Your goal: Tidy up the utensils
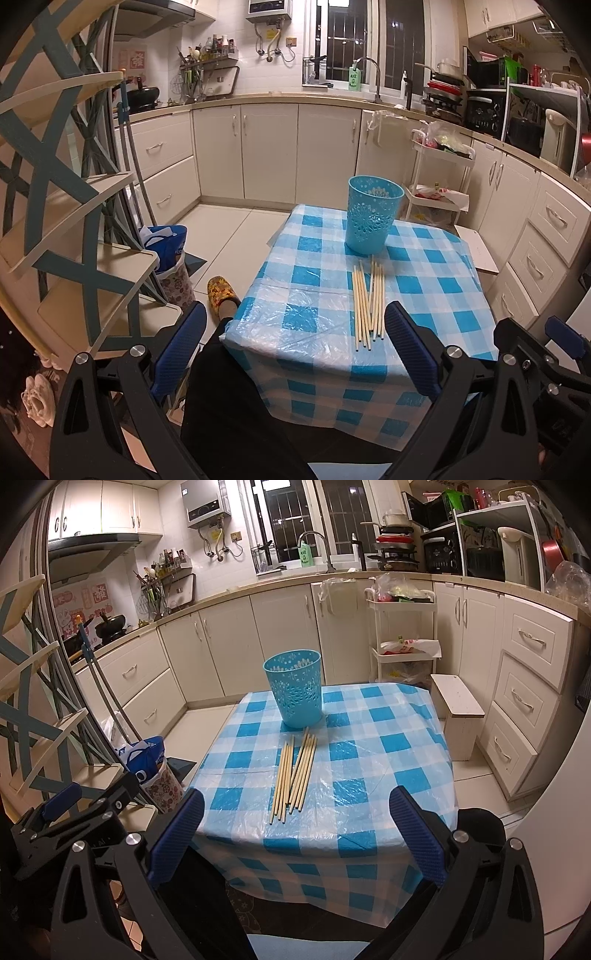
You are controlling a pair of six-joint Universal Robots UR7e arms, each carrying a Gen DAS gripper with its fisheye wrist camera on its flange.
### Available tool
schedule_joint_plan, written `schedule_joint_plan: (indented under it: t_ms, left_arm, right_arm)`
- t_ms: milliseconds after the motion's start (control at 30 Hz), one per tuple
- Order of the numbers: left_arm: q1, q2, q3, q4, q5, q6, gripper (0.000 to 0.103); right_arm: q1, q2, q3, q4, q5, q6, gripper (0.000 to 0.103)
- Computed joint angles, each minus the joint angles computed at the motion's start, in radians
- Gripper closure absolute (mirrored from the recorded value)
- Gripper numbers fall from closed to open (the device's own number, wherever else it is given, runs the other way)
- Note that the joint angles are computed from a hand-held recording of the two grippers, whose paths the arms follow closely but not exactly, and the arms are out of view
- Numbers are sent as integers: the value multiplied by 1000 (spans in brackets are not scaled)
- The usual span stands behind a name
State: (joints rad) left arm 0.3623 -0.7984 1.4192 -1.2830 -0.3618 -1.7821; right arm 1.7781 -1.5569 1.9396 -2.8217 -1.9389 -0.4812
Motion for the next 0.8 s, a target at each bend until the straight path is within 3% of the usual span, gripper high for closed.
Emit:
schedule_joint_plan:
  t_ms: [800]
  left_arm:
    - [89, 44, -27, -192, -28, 203, 10]
  right_arm:
    - [-32, 109, -98, 67, -34, 34, 7]
